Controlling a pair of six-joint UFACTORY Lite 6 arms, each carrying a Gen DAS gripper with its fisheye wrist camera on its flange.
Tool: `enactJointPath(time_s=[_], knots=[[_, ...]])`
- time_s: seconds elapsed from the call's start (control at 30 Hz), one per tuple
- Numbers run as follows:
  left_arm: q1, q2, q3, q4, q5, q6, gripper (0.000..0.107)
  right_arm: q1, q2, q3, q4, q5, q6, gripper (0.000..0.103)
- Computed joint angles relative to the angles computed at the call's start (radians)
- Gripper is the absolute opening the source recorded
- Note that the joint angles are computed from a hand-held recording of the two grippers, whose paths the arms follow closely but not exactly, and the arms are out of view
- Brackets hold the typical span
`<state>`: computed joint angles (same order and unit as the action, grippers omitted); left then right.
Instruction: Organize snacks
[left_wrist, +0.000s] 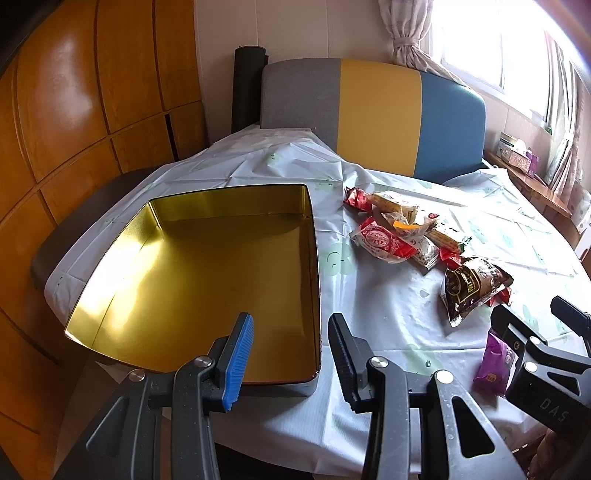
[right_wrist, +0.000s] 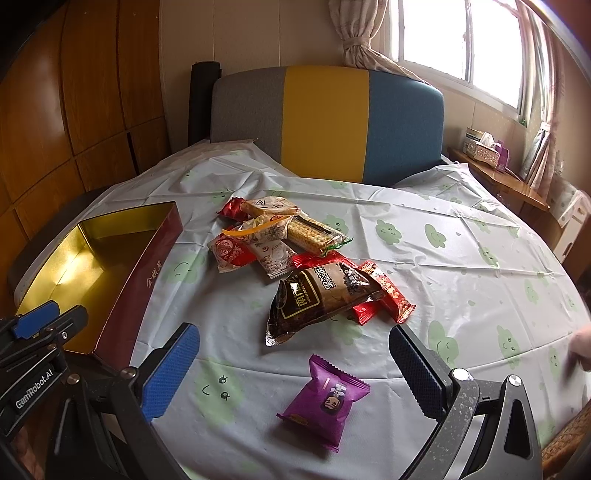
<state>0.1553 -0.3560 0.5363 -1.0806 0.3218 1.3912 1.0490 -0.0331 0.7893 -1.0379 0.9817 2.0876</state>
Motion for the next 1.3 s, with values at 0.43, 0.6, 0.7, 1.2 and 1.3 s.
enactJointPath(time_s=[0.43, 0.6, 0.7, 1.2, 1.3], knots=[[-0.021, -0.026, -0.017, -0.031, 0.0, 0.047, 0.043, -0.011, -0.108, -0.07, -0.004, 0.051, 0.007, 0.103], [-0.042, -0.03, -0.021, -0.021, -0.001, 0.042, 0.043, -0.042, -0.191, -0.124, 0.002, 0.067, 0.004, 0.103], [-0.054, -0.033, -0.023, -0.021, 0.004, 0.049, 0.043, -0.063, -0.251, -0.164, 0.011, 0.074, -0.009, 0.103], [-0.238, 0.046, 0.029, 0.109, 0.225, 0.043, 0.052, -0.527, -0.779, -0.351, 0.197, -0.114, -0.58, 0.103], [-0.316, 0.095, 0.056, 0.141, 0.291, 0.036, 0.052, -0.736, -0.824, -0.368, 0.327, -0.234, -0.81, 0.103]])
